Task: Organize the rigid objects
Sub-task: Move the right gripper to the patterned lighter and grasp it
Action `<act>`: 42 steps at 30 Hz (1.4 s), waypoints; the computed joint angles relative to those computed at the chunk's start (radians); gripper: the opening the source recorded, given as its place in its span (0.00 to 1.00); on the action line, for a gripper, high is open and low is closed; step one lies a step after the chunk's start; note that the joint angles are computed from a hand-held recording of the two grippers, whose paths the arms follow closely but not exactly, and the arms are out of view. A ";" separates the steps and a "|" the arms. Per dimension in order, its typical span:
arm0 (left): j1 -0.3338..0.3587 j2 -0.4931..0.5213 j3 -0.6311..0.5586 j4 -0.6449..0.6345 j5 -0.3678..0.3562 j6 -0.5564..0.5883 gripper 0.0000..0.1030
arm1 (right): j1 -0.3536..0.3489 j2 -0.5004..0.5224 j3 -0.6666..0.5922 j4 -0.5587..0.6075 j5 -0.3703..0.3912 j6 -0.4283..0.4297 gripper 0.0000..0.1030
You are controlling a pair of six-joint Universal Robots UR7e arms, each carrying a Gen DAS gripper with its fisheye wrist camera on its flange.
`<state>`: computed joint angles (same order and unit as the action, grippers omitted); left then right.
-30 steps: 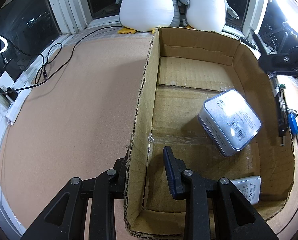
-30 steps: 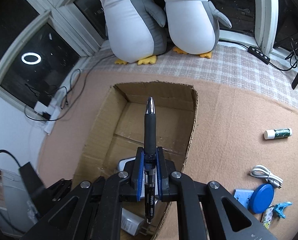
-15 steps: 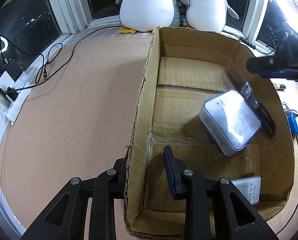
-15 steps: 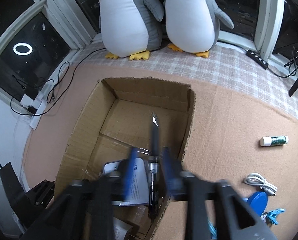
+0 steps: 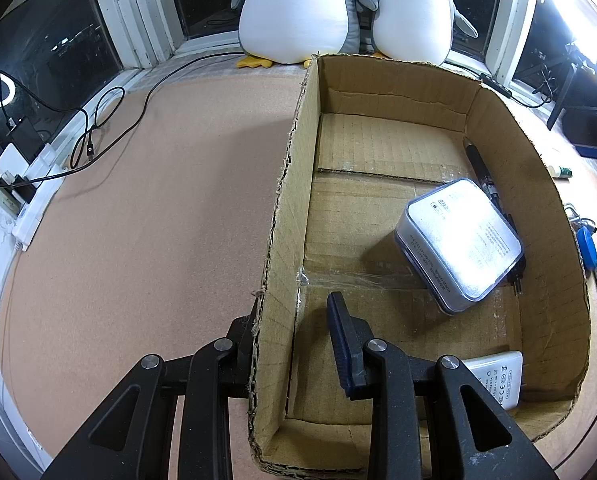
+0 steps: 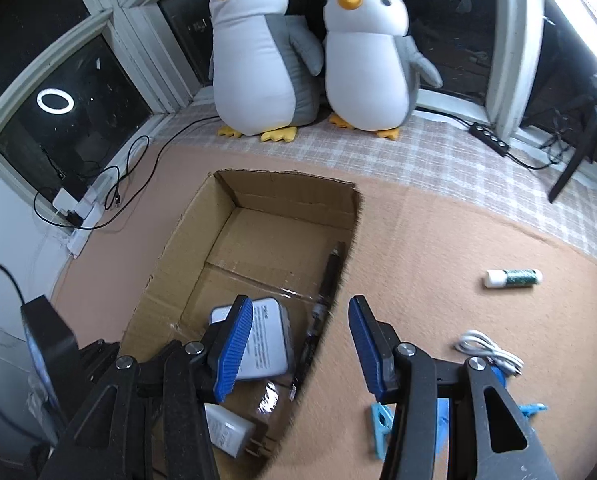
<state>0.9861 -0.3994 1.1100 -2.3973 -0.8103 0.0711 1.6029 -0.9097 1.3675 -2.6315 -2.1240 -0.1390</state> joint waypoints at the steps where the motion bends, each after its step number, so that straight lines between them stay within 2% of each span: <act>1: 0.000 0.000 0.000 0.000 0.000 0.000 0.30 | -0.002 -0.015 0.017 -0.009 0.003 0.002 0.45; 5: 0.000 0.001 -0.002 0.001 0.001 0.001 0.30 | -0.014 -0.085 0.098 -0.053 0.008 0.013 0.45; 14: -0.002 0.003 -0.004 0.002 0.005 0.005 0.30 | -0.062 -0.244 0.276 -0.141 -0.051 0.034 0.45; 22: -0.003 0.005 -0.007 0.004 0.007 0.008 0.30 | -0.142 -0.343 0.373 -0.128 -0.074 0.093 0.45; 25: -0.003 0.005 -0.006 0.004 0.007 0.007 0.30 | -0.166 -0.374 0.413 -0.124 -0.056 0.109 0.45; 32: -0.003 0.005 -0.005 0.003 0.007 0.008 0.30 | -0.199 -0.389 0.467 -0.097 -0.033 0.122 0.44; 36: -0.003 0.005 -0.005 0.002 0.007 0.008 0.30 | -0.204 -0.368 0.466 -0.085 -0.040 0.112 0.36; 42: -0.004 0.001 0.002 -0.001 0.006 0.006 0.30 | -0.211 -0.331 0.442 -0.062 -0.066 0.107 0.30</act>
